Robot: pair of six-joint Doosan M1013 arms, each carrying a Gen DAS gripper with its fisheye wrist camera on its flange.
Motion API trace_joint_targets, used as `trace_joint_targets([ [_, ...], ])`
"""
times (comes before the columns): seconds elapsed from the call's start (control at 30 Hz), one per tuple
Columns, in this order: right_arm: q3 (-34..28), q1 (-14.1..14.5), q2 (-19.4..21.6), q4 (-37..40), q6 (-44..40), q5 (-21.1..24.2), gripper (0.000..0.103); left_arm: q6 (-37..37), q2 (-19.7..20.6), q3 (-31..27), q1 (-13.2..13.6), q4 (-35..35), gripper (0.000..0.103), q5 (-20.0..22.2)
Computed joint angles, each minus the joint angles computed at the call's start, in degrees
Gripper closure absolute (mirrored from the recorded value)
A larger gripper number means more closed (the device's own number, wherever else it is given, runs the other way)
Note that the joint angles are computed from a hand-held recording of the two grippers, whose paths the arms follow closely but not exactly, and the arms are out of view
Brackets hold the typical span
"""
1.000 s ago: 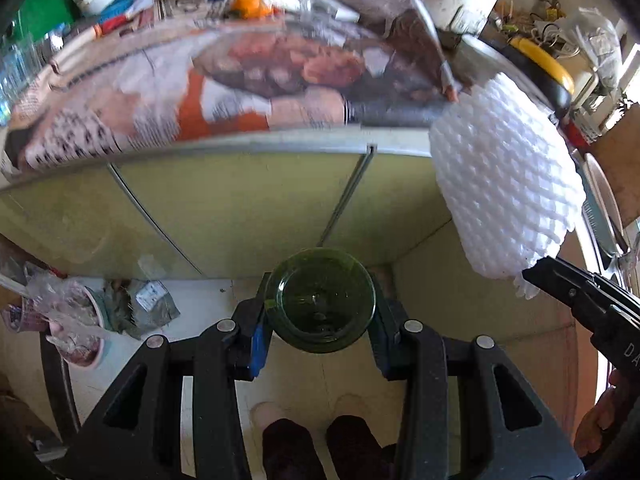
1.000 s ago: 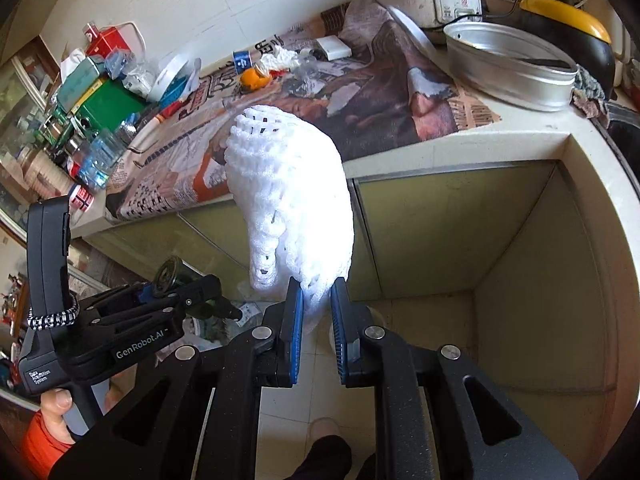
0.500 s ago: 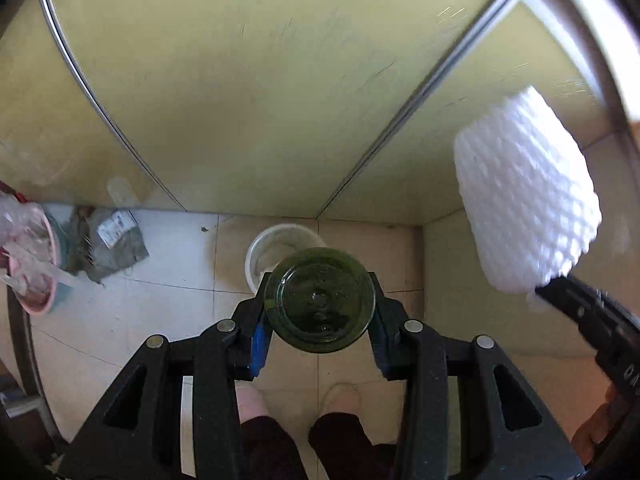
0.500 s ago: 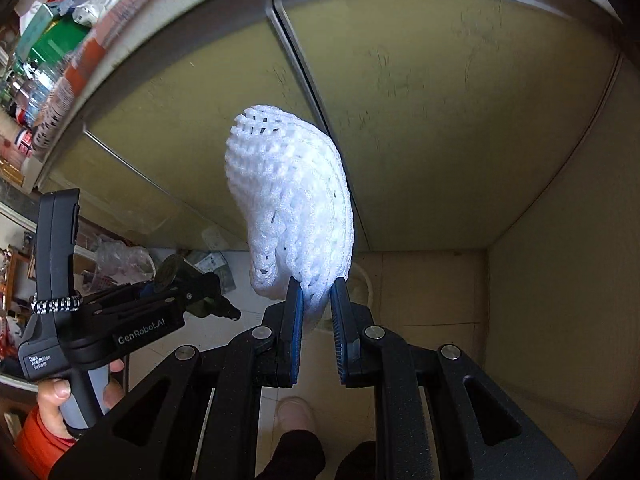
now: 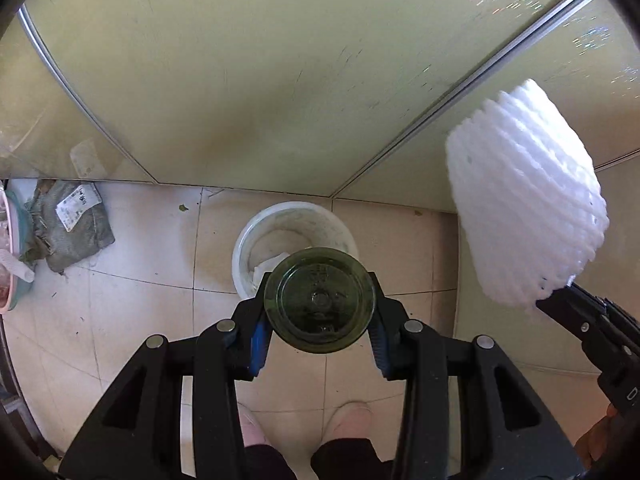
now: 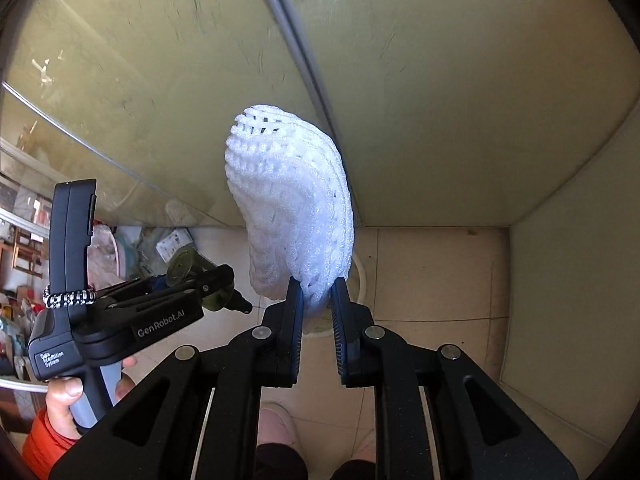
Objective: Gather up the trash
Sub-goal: 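Carry the green bottle and foam net down over the white floor bin, then open the left gripper over the bin while the right gripper releases the foam net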
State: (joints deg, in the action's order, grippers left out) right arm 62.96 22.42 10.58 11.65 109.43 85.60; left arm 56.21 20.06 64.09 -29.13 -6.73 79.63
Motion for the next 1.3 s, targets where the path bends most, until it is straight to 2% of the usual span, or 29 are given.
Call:
trace_joint_targets([
  [0.17,1.1,1.1,0.9,0.3,-0.9,-1.0,0.090,1.6,0.0,2.5,0.8,-1.9,0.062,-2.3],
  [0.3,2.0,1.2,1.3,0.7,-1.8,-1.2,0.090,1.7,0.4,3.6,1.1,-1.7,0.060,-1.7],
  [0.5,2.4,0.9,2.4,2.3,-5.2,0.0,0.085,0.4,-0.7,5.3,1.5,-0.3,0.060,-2.0],
  [0.6,1.6,1.0,3.4,1.9,-5.8,2.1,0.082,-0.5,-1.4,5.9,1.9,0.5,0.060,-2.2],
  [0.63,1.4,1.0,3.7,2.4,-5.9,2.7,0.077,-0.6,-1.7,6.2,2.0,0.7,0.060,-2.3],
  [0.67,1.1,1.0,4.1,2.8,-5.7,3.6,0.067,-0.7,-1.8,6.3,2.1,0.9,0.060,-2.3],
  [0.7,1.1,0.8,4.2,2.9,-5.5,3.9,0.063,-0.8,-2.0,6.3,2.1,1.2,0.060,-2.3],
  [0.8,1.2,0.6,3.8,2.8,-5.0,3.8,0.060,-0.9,-2.3,5.7,2.0,1.9,0.060,-1.9],
  [0.93,-0.6,0.7,3.6,1.4,-4.9,5.3,0.060,0.0,-2.7,3.6,1.7,2.4,0.060,-0.4],
  [1.07,-4.5,0.8,3.9,0.7,-4.6,7.5,0.060,0.8,-2.9,-0.9,1.1,2.9,0.060,2.7],
  [1.17,-9.7,0.7,4.6,-0.3,-4.2,10.6,0.060,1.9,-2.7,-5.8,0.7,3.4,0.060,5.9],
  [1.3,-18.2,1.5,6.2,-2.1,-2.5,14.1,0.060,3.4,-1.1,-15.8,-0.3,5.5,0.060,11.6],
])
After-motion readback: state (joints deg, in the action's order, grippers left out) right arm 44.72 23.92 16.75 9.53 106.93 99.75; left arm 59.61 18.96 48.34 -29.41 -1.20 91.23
